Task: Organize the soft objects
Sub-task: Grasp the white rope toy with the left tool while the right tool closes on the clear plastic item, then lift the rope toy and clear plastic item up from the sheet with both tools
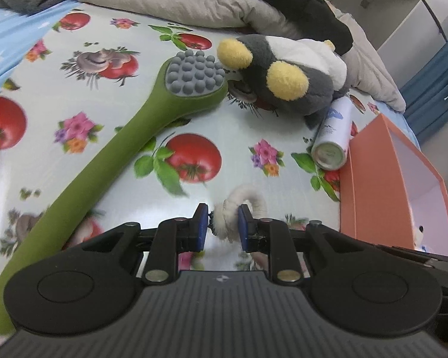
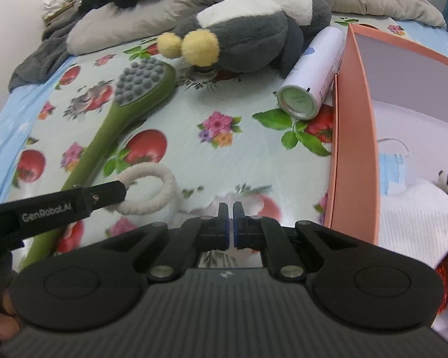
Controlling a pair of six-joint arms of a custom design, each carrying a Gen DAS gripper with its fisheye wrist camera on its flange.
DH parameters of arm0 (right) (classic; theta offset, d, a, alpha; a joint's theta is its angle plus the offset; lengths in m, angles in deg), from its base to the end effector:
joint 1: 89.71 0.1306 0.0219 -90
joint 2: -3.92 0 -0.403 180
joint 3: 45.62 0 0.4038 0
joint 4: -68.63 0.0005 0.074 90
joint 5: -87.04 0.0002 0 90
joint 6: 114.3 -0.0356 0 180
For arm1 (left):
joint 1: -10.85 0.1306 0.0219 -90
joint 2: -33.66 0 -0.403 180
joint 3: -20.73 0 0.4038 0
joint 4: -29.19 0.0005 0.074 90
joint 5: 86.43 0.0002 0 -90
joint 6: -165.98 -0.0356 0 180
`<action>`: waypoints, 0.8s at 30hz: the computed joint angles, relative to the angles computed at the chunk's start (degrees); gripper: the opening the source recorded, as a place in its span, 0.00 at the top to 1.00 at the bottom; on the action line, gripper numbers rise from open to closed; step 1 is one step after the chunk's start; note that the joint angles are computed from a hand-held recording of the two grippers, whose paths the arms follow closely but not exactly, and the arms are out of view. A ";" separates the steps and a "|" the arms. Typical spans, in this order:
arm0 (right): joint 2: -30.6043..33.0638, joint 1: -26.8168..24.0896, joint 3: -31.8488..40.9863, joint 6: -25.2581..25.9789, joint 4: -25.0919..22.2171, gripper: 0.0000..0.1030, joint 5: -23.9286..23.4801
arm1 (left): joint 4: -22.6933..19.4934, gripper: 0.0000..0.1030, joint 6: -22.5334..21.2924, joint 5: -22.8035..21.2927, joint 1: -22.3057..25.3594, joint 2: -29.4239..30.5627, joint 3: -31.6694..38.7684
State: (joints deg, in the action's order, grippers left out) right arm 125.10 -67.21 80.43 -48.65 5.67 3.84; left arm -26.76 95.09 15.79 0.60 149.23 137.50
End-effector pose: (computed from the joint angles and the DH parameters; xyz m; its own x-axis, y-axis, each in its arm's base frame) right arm 0.6398 0.2599 0.4167 -0.8473 0.0922 -0.5230 0.0298 0.9915 0.1264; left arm 0.6502 -0.1257 0.4136 -0.8556 -0.1704 -0.4887 0.0148 0.9358 -0.3523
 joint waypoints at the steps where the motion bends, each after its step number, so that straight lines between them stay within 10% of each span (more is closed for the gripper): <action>1: -0.95 0.31 -1.29 0.04 0.44 0.94 0.17 | 0.31 0.76 0.08 -0.13 -0.05 -1.06 -1.32; 24: -13.22 3.94 -21.79 -0.95 8.26 0.91 -8.92 | 2.73 0.76 2.75 -2.35 -0.25 -21.66 -27.10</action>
State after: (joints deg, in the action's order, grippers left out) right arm 111.87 -63.27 58.64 -49.60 13.93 -5.08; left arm -24.04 97.84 13.44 0.34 127.57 110.40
